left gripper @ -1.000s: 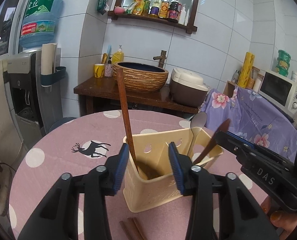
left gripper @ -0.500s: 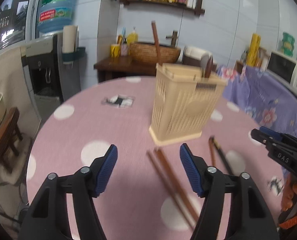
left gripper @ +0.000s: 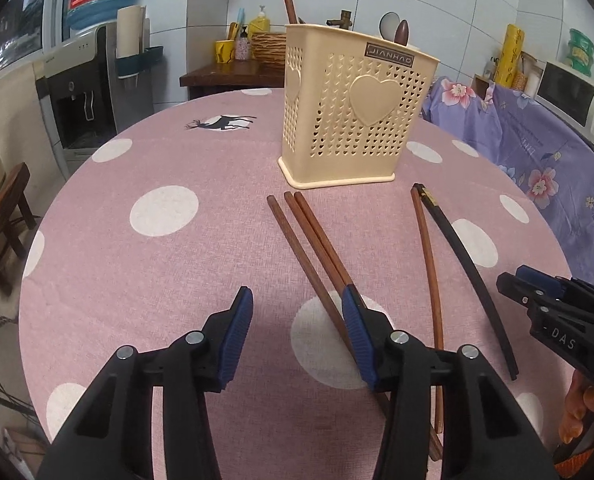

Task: Organize utensils
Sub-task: 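Reach the right tool to a black gold-tipped chopstick while the left tool approaches a wooden chopstick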

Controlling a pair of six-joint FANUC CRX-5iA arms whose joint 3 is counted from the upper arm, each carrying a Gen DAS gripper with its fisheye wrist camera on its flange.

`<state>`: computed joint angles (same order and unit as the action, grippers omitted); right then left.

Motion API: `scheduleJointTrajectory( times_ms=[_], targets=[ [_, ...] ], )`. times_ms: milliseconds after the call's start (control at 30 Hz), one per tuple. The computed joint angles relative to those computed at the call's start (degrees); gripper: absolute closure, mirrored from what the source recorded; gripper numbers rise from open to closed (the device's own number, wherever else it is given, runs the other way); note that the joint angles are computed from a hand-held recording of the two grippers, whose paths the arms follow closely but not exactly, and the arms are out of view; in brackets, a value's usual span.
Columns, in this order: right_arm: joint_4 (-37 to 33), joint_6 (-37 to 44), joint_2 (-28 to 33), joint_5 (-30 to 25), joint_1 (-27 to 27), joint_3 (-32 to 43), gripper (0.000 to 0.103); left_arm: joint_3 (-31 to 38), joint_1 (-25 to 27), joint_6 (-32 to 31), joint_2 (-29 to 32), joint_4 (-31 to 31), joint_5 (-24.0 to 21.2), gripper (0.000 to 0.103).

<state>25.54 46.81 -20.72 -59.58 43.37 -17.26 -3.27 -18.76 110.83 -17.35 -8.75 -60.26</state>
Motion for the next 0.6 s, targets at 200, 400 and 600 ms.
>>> scheduleJointTrajectory(
  times_ms=[200, 400, 600],
  targets=[
    [-1.23, 1.44, 0.91, -0.91, 0.35, 0.69, 0.066, -0.26, -0.23, 0.65, 0.06, -0.28, -0.51, 0.056],
    [1.31, 0.11, 1.6, -2.81, 0.39, 0.48, 0.066, -0.41, -0.2, 0.45, 0.18, 0.06, -0.79, 0.056],
    [-1.17, 0.01, 0.18, -1.44, -1.79, 0.28, 0.066, -0.16, 0.35, 0.94, 0.23, 0.08, -0.83, 0.056]
  ],
)
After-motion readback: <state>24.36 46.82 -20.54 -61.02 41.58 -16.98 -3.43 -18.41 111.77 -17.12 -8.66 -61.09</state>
